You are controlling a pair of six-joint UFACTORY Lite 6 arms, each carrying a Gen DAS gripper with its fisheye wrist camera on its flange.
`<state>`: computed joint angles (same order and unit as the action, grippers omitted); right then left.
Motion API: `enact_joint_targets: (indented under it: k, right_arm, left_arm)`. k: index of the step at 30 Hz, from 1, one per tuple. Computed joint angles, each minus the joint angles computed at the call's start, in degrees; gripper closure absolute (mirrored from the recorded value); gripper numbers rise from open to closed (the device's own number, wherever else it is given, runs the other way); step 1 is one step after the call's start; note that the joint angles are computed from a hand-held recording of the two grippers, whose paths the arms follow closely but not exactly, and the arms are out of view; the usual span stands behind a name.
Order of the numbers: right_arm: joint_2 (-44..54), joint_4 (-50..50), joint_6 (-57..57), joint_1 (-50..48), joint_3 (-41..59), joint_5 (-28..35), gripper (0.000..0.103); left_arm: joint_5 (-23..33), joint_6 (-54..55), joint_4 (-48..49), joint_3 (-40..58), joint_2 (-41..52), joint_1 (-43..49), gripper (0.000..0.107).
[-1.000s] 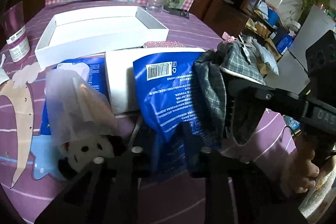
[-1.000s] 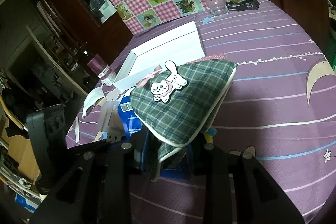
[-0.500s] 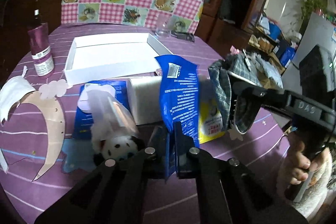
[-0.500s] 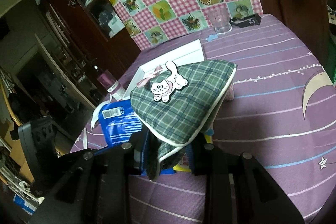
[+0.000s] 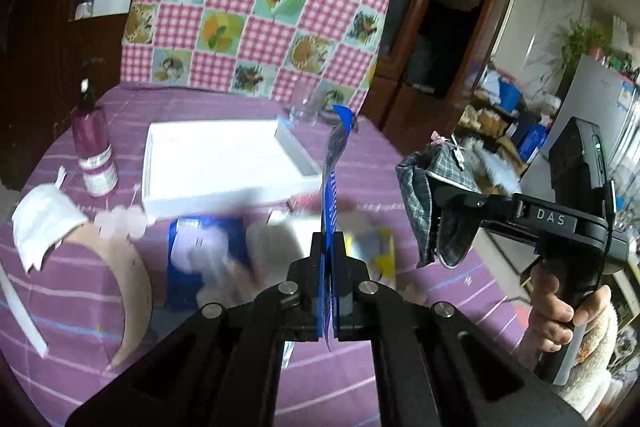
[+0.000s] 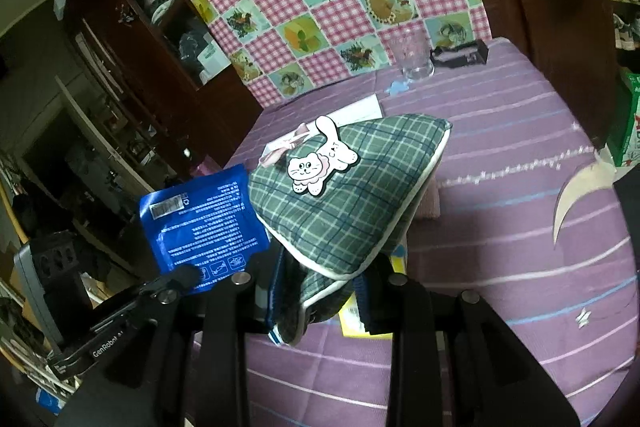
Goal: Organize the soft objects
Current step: 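Carry the plaid pouch with the right gripper while the left gripper grasps a blue packet, then lower the blue packet into the white box and open the left gripper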
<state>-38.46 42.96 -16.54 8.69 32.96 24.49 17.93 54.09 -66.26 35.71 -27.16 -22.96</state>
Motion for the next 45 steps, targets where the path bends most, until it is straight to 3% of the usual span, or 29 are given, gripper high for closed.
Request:
enact_joint_targets:
  k: [9, 18, 23, 27, 30, 33, 36, 38, 41, 45]
  right_arm:
    - [29.6, 9.5, -7.3, -2.2, 25.9, 1.0, 0.071]
    - [59.4, 13.1, -6.9, -4.6, 55.0, 4.0, 0.071]
    - [76.0, 1.4, 7.2, -2.6, 74.3, 6.2, 0.071]
    - [84.3, -2.2, 6.5, 0.1, 80.5, 7.3, 0.071]
    - [93.7, -13.2, 16.6, 1.0, 92.5, 15.3, 0.071]
    - [99.5, -17.4, 19.5, 1.1, 99.6, 21.8, 0.071]
    - [99.2, -18.5, 19.4, 1.3, 97.7, 21.6, 0.071]
    - [99.1, -20.0, 20.1, 1.6, 98.0, 22.0, 0.071]
    - [98.6, -21.7, 21.6, 2.2, 97.5, 21.8, 0.071]
    - [100.2, -15.6, 18.8, 1.5, 97.5, 20.1, 0.071]
  left_arm:
    - [2.3, 4.8, -6.7, 21.7, 20.2, 5.4, 0.106]
    - [7.0, 2.5, -8.9, 48.1, 48.5, 10.6, 0.106]
    - [8.9, -13.0, 4.0, 65.1, 65.1, 13.0, 0.106]
    - [12.0, -20.9, 11.9, 74.1, 74.8, 15.0, 0.106]
    - [15.7, -25.8, 17.2, 80.0, 80.7, 15.8, 0.106]
    - [16.0, -38.0, 30.6, 84.5, 84.3, 14.5, 0.106]
    - [21.1, -45.9, 39.1, 91.3, 88.7, 14.2, 0.106]
    - [25.1, -54.3, 50.0, 97.5, 92.3, 12.8, 0.106]
    - [27.7, -63.2, 61.9, 101.1, 94.7, 11.2, 0.106]
    - [28.2, -67.1, 67.4, 102.6, 95.7, 11.1, 0.105]
